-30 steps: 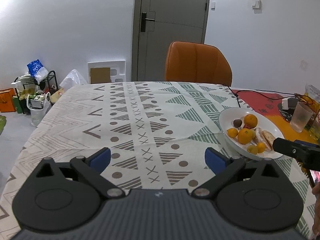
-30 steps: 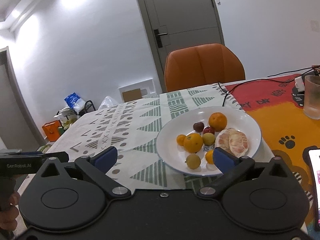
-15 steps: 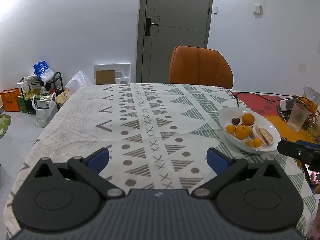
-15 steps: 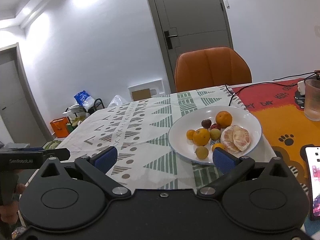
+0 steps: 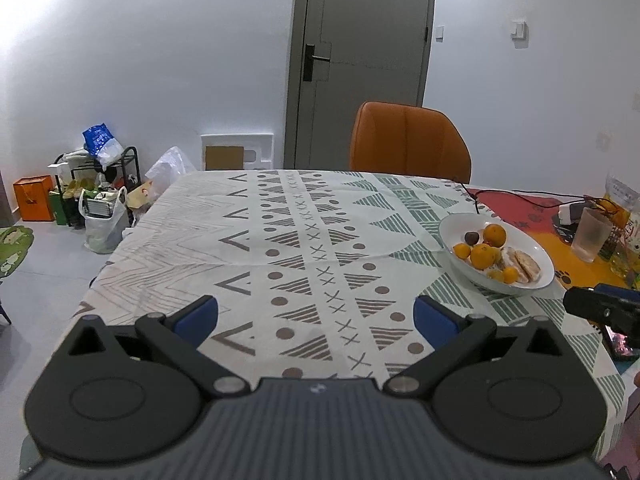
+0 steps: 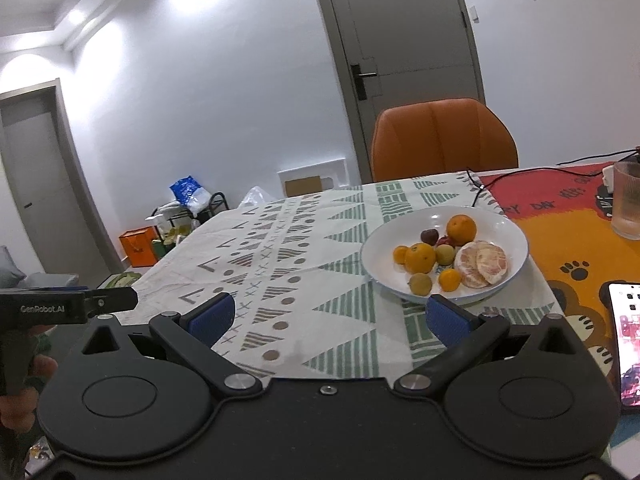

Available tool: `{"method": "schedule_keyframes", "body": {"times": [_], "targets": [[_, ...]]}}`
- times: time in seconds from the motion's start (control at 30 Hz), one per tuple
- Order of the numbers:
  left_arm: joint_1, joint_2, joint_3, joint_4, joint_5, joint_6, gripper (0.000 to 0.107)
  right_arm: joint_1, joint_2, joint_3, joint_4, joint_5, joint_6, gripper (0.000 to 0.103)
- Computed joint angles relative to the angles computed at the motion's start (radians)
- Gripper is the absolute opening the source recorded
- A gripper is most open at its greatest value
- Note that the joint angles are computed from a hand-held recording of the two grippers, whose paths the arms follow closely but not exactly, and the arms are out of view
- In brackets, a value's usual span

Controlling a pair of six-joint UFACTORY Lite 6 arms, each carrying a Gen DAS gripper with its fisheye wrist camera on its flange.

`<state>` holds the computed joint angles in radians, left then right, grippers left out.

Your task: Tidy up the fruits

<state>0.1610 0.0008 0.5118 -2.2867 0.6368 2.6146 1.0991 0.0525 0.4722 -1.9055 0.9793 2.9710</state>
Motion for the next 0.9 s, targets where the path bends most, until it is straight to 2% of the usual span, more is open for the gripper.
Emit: {"method": "schedule_keyframes", "body": {"times": [0.3,0.47,0.9], "targets": [[0.108,-0.127,-0.113,0.109,0.055,-0.051,0.103,0.131,-0.022,0.002,0.091,0.057,-0.044,0.103],[0.161,-0.195,-0.164,0.160,0.075,-0.065,0.103,0.160,-0.039,0.012,0.092,0.045,-0.061,0.103],[0.269,-0.233,-0.179,0.248,0.106,-0.118,0.103,0.200,-0.012,0.052,0.102,0.050,-0.081,0.103]]}}
